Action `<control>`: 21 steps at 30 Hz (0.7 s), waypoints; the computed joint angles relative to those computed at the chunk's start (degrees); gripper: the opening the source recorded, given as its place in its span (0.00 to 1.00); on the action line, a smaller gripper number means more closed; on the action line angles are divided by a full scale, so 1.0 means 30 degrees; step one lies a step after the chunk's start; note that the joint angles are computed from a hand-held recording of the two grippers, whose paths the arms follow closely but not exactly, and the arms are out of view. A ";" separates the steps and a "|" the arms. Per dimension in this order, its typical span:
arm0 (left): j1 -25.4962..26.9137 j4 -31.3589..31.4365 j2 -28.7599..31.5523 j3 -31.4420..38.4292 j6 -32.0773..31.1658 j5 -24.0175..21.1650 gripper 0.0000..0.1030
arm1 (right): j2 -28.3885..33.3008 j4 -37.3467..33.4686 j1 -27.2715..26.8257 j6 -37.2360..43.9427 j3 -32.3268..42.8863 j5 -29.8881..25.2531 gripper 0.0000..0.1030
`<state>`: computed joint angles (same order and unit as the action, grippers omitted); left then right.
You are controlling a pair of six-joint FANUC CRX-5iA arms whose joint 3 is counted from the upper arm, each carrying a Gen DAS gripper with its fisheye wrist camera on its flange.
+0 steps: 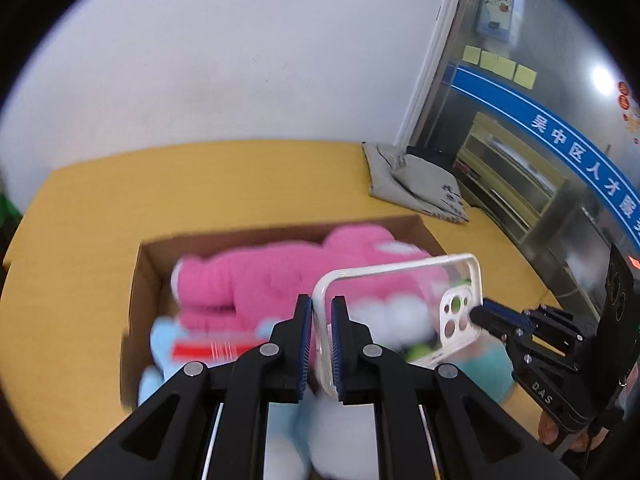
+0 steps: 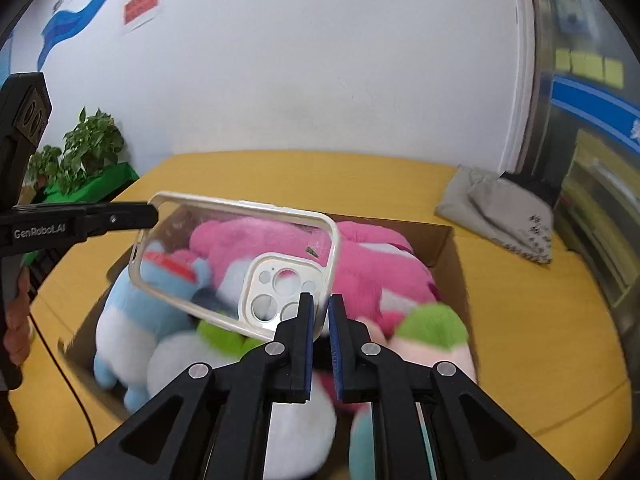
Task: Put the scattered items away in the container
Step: 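Lift the phone case with both grippers and carry it over the box, then open both grippers to drop the case onto the pink bear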
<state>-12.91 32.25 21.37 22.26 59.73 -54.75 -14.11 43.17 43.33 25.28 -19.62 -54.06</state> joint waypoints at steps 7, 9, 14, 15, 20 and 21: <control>-0.0778 -0.3466 0.7014 0.9532 0.2830 -0.4950 0.09 | 0.4276 -0.5138 -0.3837 0.4567 0.4218 0.0193 0.09; -0.0590 -0.2600 0.6885 0.8661 0.2451 -0.4384 0.09 | 0.4149 -0.4792 -0.3824 0.4499 0.3768 0.0597 0.12; -0.0285 -0.1992 0.4501 0.5064 0.1429 -0.2622 0.26 | 0.3551 -0.3684 -0.3080 0.4466 0.3102 0.0442 0.71; -0.0253 -0.2223 0.3720 0.4096 0.1317 -0.2123 0.40 | 0.3034 -0.2428 -0.2661 0.3323 0.2379 0.0552 0.93; 0.0483 -0.1064 -0.1363 -0.2486 -0.0397 0.0568 0.60 | 0.0156 -0.0799 0.0119 0.1526 0.0426 -0.0263 0.99; 0.0748 -0.0365 -0.2408 -0.3892 -0.0932 0.0879 0.65 | -0.0303 -0.0366 0.0981 0.1188 0.0027 -0.0942 0.99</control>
